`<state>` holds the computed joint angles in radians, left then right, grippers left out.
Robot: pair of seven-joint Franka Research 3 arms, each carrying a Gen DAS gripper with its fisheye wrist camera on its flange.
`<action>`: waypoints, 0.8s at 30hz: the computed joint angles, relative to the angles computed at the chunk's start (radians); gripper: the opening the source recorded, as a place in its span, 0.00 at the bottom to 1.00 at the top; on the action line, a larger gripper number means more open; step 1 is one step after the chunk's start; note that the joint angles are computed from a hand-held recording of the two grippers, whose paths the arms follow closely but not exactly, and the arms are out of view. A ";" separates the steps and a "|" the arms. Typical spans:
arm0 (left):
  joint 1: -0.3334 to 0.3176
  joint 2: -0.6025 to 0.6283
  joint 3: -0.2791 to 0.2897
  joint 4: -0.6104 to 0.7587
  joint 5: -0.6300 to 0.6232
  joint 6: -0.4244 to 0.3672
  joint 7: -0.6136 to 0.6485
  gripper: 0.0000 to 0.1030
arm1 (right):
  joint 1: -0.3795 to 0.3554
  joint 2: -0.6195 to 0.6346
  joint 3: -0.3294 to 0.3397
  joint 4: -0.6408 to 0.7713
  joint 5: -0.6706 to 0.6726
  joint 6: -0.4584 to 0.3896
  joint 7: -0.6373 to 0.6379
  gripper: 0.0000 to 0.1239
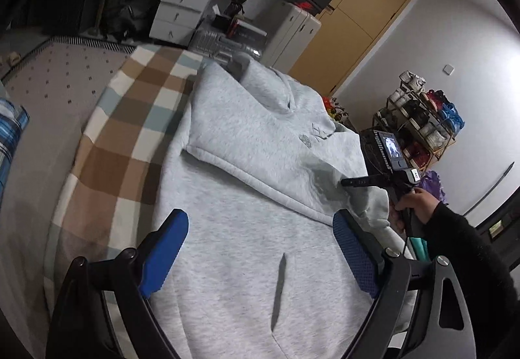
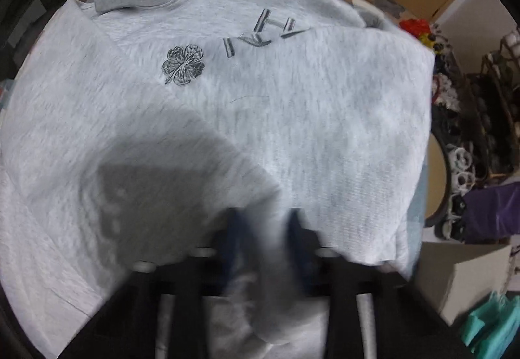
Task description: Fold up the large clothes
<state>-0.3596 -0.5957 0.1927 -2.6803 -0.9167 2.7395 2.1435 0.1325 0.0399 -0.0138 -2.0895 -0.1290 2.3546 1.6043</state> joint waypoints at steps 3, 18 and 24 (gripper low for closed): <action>0.008 0.009 0.007 0.009 -0.007 -0.037 -0.015 0.85 | 0.003 -0.061 0.006 -0.075 -0.072 0.094 0.027 0.03; 0.078 0.043 -0.052 0.031 -0.019 -0.104 -0.034 0.85 | -0.014 0.073 -0.001 0.116 -0.459 0.112 0.466 0.00; 0.098 0.048 -0.051 0.040 -0.013 -0.129 -0.058 0.85 | -0.013 0.048 0.000 0.005 -0.118 0.283 0.272 0.06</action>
<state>-0.2619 -0.5472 0.1418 -2.6406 -0.9298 2.6109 2.0857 0.1199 0.0879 -0.0142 -2.0849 -0.2468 2.6372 1.8765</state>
